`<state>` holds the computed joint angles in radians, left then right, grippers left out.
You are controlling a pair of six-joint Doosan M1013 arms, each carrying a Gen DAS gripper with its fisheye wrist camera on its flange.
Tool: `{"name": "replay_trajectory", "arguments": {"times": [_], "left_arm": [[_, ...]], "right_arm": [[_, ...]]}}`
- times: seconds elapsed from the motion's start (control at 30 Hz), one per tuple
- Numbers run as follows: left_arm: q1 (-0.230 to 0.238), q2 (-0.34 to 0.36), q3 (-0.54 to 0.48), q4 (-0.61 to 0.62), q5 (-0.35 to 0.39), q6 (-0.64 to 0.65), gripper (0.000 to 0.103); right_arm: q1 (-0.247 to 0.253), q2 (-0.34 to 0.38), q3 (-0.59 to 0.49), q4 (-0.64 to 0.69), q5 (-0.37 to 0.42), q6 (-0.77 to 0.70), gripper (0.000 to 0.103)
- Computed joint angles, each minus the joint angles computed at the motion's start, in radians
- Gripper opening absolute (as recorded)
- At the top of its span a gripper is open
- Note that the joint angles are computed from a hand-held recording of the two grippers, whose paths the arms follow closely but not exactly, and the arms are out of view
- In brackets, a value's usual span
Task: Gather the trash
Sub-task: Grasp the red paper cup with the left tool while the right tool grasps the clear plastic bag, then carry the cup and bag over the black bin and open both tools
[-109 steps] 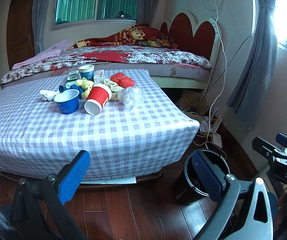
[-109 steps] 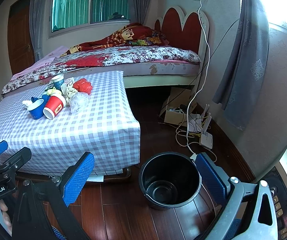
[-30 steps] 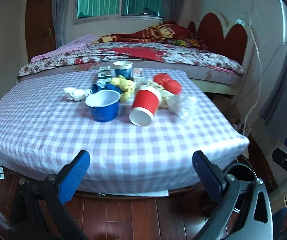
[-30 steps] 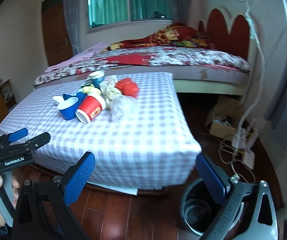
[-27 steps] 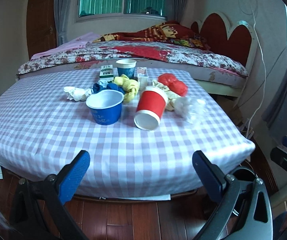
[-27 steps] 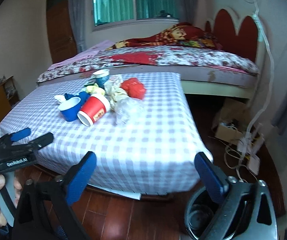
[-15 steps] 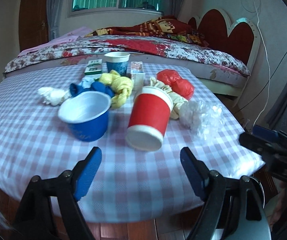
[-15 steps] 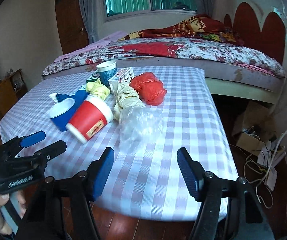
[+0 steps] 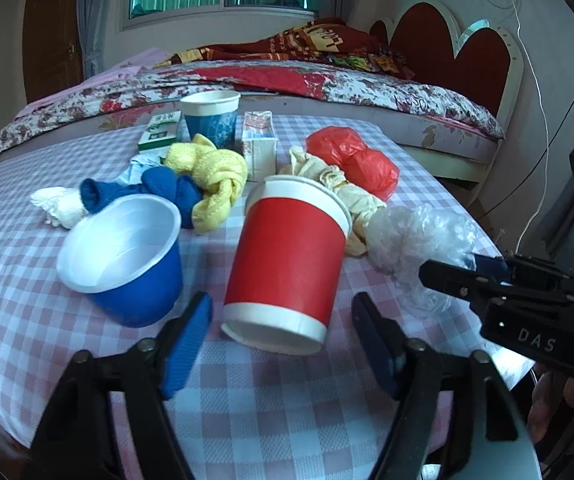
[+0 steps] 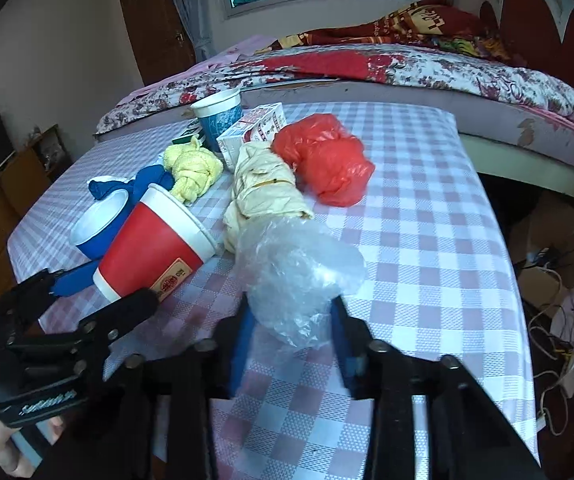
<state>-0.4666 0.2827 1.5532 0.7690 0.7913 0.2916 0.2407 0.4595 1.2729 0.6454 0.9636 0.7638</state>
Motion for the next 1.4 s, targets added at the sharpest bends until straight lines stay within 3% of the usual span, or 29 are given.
{"name": "replay_trajectory", "arguments": {"times": [0.03,0.13,0.5,0.8,1.1,1.4], "left_arm": [[0.004,0.001,0.0,-0.019,-0.009,0.014,0.058],[0.0,-0.009,0.011,-0.003,-0.027,-0.012,0.057],[-0.059,-0.047,0.032,0.092,-0.015,-0.095,0.056],[-0.123,-0.061,0.027,0.153,-0.018,-0.106,0.056],[-0.19,-0.035,-0.007,0.127,-0.08,-0.026,0.056],[-0.242,0.032,-0.074,-0.025,-0.162,0.168,0.055]], "right_arm": [[0.001,-0.001,0.001,-0.003,0.002,-0.003,0.016],[0.0,-0.007,0.012,-0.003,-0.004,-0.009,0.006],[-0.048,-0.085,0.09,0.085,-0.066,-0.065,0.004],[-0.136,-0.194,0.19,0.175,-0.109,-0.136,0.004],[-0.259,-0.28,0.287,0.164,-0.154,-0.118,0.004],[-0.362,-0.302,0.343,0.025,-0.167,-0.004,0.004]]}}
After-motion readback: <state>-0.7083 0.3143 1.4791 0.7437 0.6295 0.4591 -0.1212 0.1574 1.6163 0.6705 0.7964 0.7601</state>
